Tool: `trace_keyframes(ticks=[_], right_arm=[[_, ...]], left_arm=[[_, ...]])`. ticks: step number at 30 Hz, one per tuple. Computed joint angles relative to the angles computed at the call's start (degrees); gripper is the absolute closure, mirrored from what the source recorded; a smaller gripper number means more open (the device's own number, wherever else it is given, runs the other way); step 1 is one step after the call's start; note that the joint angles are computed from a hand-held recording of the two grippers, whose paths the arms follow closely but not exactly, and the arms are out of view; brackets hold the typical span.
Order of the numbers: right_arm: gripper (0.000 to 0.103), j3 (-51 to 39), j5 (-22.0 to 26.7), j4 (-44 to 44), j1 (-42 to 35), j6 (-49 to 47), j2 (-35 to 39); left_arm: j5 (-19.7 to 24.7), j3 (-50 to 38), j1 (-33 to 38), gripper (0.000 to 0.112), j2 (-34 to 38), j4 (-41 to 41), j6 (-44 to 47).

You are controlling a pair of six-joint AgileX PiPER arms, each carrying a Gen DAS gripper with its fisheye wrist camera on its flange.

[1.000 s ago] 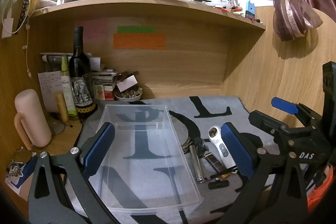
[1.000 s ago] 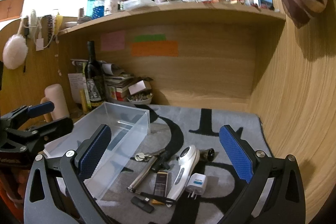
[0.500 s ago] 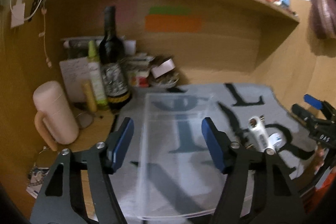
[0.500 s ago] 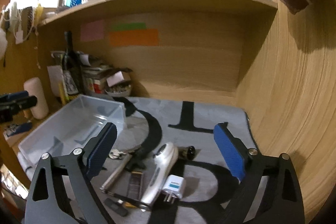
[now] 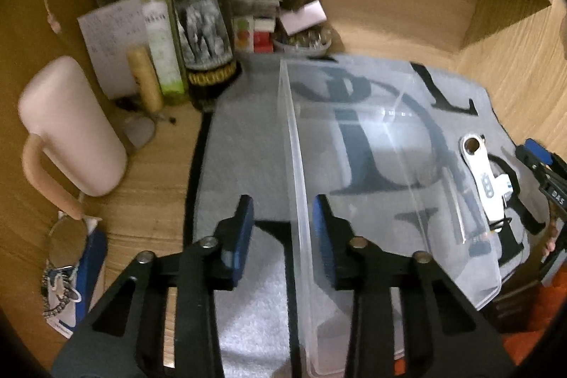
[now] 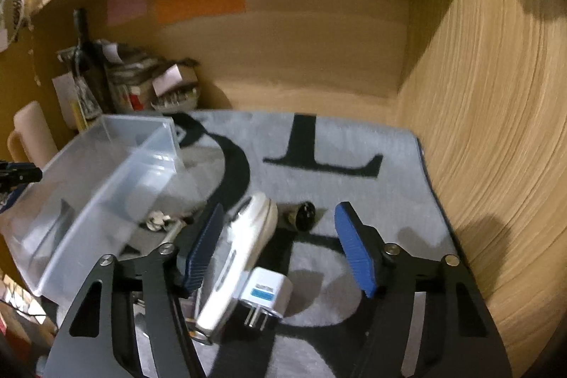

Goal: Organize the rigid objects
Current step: 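Clamp the clear box wall with the left tool while the right tool reaches toward the black cap, then close the right tool on the black round cap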

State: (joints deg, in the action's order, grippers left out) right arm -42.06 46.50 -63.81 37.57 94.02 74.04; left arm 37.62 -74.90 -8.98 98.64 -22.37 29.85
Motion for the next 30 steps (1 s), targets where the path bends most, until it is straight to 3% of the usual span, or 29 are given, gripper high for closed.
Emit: trace_keyframes(ticks=[4, 8, 17, 28, 30], right_arm=[[0.056, 0.10, -4.10, 3.83, -4.20, -4.05, 1.15], [0.061, -0.32, -6.87, 7.34, -8.43, -8.06, 2.62], [0.063, -4.88, -12.72, 18.05, -18.11, -22.07, 8.81], [0.063, -11.59, -15.66, 25.13, -22.42, -32.72, 17.60], [0.070, -11.82, -15.99, 23.85, -22.23, -32.06, 17.91]], left_arm=[[3.85, -2.10, 0.40, 0.093, 2.16, -1.67, 1.90], [4.33, -2.67, -0.56, 0.105, 2.88, -1.27, 2.39], [4.45, -3.60, -0.55, 0.105, 4.11, -1.93, 3.44], [4.36, -3.34, -0.22, 0.105, 4.01, -2.79, 4.66], [4.31, -3.32, -0.24, 0.105, 3.98, -2.79, 4.65]])
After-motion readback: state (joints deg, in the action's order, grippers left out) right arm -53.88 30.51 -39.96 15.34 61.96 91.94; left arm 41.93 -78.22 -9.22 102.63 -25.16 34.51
